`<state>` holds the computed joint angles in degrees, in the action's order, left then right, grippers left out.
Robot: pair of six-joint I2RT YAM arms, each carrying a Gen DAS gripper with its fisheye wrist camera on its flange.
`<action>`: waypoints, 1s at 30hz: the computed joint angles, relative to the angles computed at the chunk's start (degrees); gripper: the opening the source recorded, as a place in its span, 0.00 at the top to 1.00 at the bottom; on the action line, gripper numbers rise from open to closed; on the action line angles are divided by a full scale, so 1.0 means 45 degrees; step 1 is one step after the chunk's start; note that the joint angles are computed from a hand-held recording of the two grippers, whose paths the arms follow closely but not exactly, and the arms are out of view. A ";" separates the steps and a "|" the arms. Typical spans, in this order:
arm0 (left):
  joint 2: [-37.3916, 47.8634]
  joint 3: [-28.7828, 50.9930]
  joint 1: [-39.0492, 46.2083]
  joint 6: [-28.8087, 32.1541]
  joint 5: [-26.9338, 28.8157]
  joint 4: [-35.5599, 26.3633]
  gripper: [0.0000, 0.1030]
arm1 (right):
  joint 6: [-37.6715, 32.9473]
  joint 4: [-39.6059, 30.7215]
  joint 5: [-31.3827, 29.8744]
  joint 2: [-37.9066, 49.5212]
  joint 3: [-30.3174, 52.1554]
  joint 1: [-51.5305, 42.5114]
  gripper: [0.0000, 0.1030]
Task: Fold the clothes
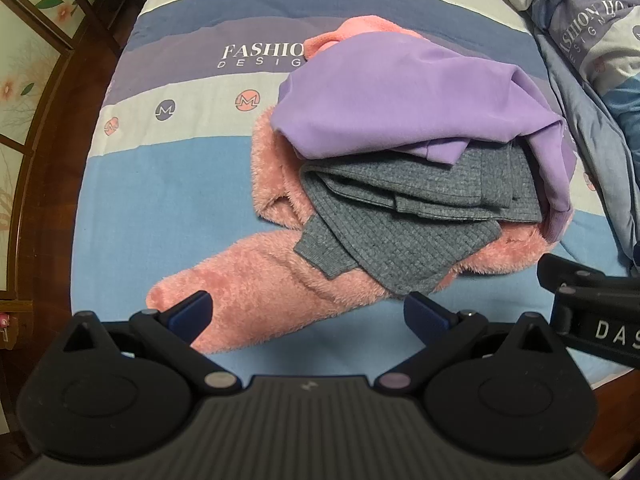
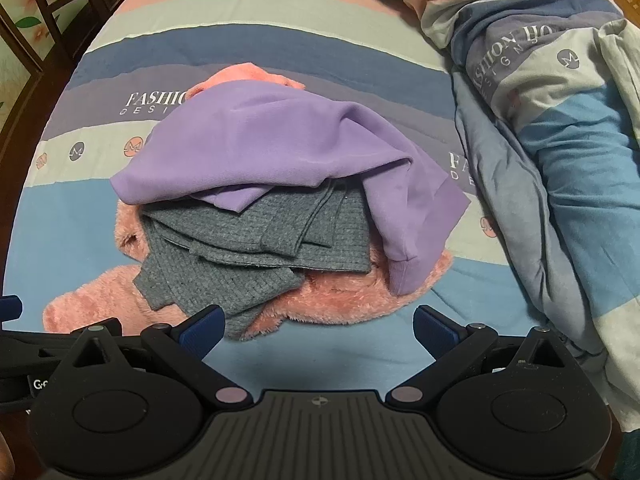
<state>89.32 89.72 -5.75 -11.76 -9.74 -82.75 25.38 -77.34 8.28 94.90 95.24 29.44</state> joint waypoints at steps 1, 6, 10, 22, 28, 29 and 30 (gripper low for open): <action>0.0005 0.0006 0.0016 0.0015 0.0021 0.0003 0.00 | -0.0008 -0.0014 0.0009 0.0013 0.0018 -0.0012 0.01; -0.0088 -0.0115 0.0011 0.0016 0.0045 0.0080 0.00 | 0.0088 -0.0057 0.0061 0.0054 0.0047 0.0035 0.01; -0.0100 -0.0135 -0.0008 -0.0013 0.0078 0.0054 0.00 | 0.0123 -0.0066 0.0081 0.0025 0.0018 0.0020 0.01; -0.0153 -0.0191 0.0080 0.0104 0.0119 0.0011 0.00 | 0.0177 -0.0155 0.0172 -0.0091 -0.0043 -0.0009 0.01; -0.0223 -0.0240 0.0046 0.0097 0.0148 -0.0021 0.00 | 0.0196 -0.0212 0.0174 -0.0155 -0.0084 -0.0042 0.01; -0.0238 -0.0256 0.0031 0.0095 0.0149 -0.0026 0.00 | 0.0198 -0.0228 0.0174 -0.0173 -0.0101 -0.0042 0.01; -0.0253 -0.0274 0.0015 0.0090 0.0150 -0.0029 0.00 | 0.0226 -0.0246 0.0174 -0.0170 -0.0102 -0.0028 0.01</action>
